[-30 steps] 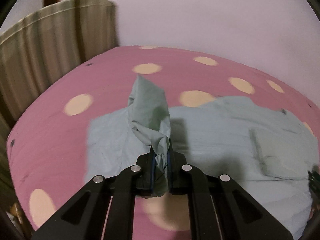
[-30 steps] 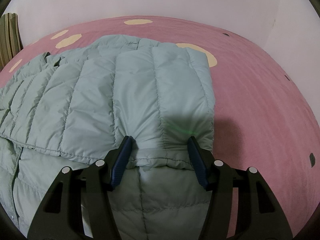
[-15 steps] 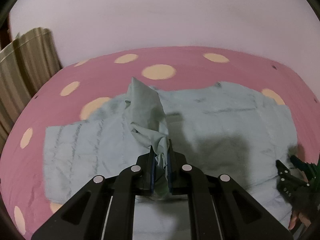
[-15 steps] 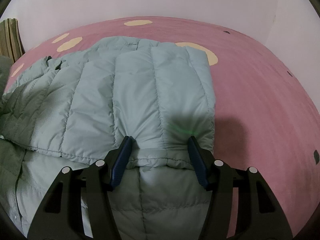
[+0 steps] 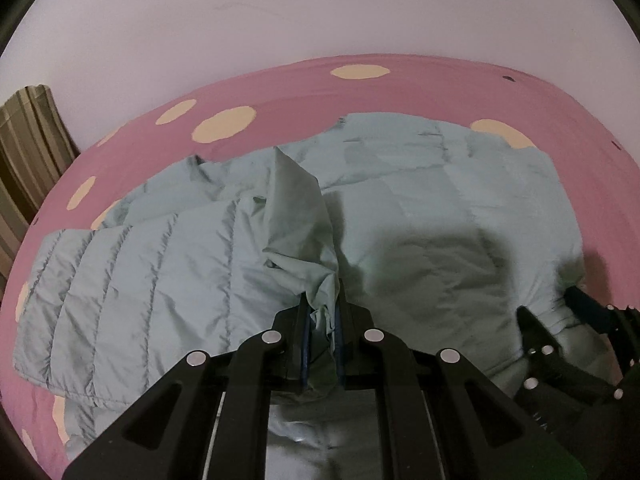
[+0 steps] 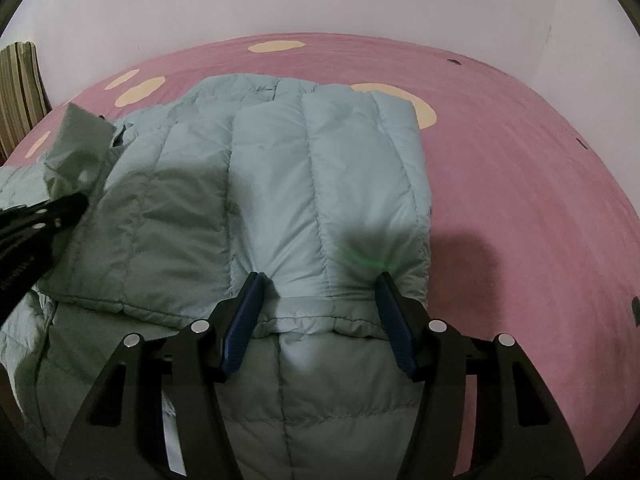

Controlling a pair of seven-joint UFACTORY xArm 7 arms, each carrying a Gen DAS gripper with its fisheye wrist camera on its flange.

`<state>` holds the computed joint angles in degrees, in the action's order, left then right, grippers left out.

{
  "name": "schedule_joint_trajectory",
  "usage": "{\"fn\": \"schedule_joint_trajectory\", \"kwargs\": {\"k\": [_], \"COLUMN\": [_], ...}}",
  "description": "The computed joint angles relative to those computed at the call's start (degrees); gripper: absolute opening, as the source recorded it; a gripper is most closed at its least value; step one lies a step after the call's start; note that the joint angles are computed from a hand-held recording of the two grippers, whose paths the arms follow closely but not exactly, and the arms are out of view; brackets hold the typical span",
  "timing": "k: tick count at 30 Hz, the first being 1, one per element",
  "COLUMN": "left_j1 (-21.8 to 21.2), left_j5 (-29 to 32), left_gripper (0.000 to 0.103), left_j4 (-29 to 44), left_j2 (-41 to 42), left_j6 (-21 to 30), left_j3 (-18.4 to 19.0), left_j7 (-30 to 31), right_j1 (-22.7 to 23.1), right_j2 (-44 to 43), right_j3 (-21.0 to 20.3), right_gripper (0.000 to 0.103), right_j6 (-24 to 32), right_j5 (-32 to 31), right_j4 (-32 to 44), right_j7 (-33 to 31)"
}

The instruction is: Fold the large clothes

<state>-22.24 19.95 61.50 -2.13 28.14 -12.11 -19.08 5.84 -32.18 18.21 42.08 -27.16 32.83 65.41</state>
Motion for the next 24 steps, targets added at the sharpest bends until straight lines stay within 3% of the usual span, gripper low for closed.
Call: {"fn": "schedule_joint_trajectory", "kwargs": {"k": [4,7,8,9,15,21,24], "left_j1": [-0.39,-0.31,-0.05,0.19,1.79,8.78,14.67], "left_j5": [-2.54,-4.63,-4.24,-4.46,-10.62,-11.32,-9.53], "left_gripper": [0.014,0.042,0.058,0.063,0.072,0.072,0.072], "left_j4": [-0.17,-0.95,-1.27,-1.78,-5.48,-11.70,-14.05], "left_j2": [-0.97,-3.36,-4.16,-5.28,-13.60,-22.15,-24.47], "left_j6": [-0.13,-0.62,-0.94,-1.56,-3.31,-3.26,-4.51], "left_j3": [-0.18,-0.21,-0.37,-0.35,1.38,4.63,5.38], "left_j7": [1.81,3.52,3.04,3.06,9.93,12.01,11.62], "right_j1": [0.03,-0.01,-0.02,0.01,0.16,0.99,1.88], "right_j2": [-0.06,0.03,0.06,0.07,-0.15,-1.14,-2.92], "right_j3": [-0.05,-0.04,-0.02,0.03,-0.18,-0.17,-0.16], "right_gripper": [0.058,0.058,0.058,0.058,0.058,0.058,0.058], "right_j6": [-0.05,-0.05,0.02,0.17,0.13,2.93,2.07], "right_j5": [-0.02,-0.07,-0.10,-0.10,0.08,1.15,3.16], "right_j4": [-0.08,-0.05,-0.01,0.06,0.02,1.84,2.95], "right_j7": [0.01,0.00,0.00,0.03,-0.02,-1.23,-0.56]}}
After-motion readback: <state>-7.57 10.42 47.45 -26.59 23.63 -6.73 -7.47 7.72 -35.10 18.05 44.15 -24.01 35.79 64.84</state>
